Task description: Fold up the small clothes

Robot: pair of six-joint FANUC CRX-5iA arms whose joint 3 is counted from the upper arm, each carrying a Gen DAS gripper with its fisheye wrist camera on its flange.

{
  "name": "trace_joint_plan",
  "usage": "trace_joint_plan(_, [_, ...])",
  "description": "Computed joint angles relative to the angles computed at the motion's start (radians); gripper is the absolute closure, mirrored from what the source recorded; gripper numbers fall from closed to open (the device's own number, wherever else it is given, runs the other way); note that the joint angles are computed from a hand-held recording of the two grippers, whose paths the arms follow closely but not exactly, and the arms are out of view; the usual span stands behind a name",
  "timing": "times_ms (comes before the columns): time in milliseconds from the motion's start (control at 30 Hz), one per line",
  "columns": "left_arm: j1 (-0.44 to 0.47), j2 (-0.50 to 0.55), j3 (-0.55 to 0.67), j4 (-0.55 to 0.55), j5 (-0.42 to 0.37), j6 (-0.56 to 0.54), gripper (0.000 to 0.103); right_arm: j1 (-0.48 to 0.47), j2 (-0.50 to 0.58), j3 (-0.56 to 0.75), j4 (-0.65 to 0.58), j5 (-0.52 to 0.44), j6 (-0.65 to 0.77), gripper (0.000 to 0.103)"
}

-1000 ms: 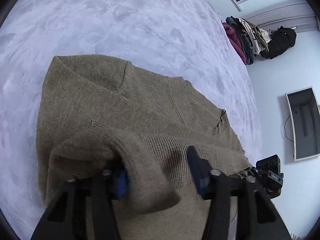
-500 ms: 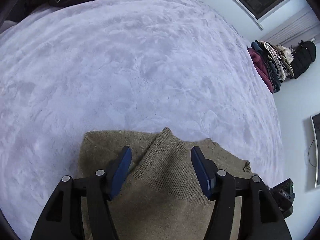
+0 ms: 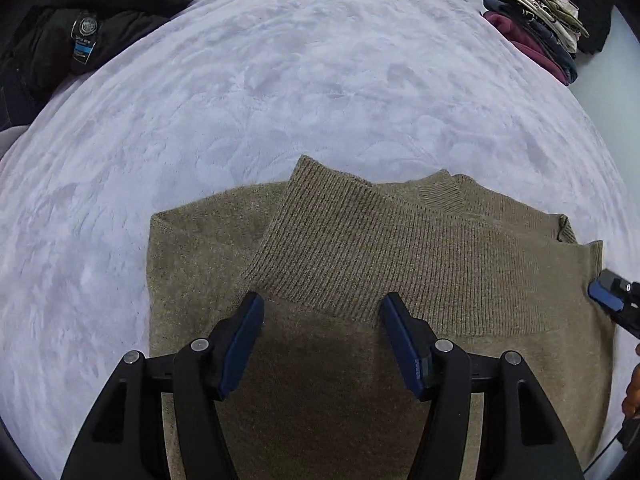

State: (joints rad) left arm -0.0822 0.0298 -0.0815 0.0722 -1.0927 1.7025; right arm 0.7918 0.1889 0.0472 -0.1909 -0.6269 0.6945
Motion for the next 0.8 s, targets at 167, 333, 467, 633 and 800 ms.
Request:
trace_joint_plan(167, [0.034, -0.039, 0.010, -0.022, -0.062, -0.030, 0.040, 0.014, -0.076, -0.119, 0.189, 0.056, -0.234, 0.044])
trace_joint_plan(333, [0.114, -0.149, -0.053, 0.007, -0.158, -0.084, 0.040, 0.035, -0.172, -0.121, -0.008, 0.061, -0.007, 0.039])
trace_joint_plan(467, [0.200, -0.250, -0.148, 0.097, -0.219, -0.171, 0.040, 0.100, -0.201, -0.100, -0.161, 0.054, 0.141, 0.038])
trace_joint_plan(633, [0.289, -0.346, -0.262, 0.200, -0.284, -0.265, 0.040, 0.167, -0.162, -0.067, -0.481, 0.057, 0.311, 0.038])
trace_joint_plan(800, [0.354, -0.386, -0.365, 0.307, -0.293, -0.382, 0.040, 0.243, -0.044, -0.045, -0.670, 0.139, 0.296, 0.038])
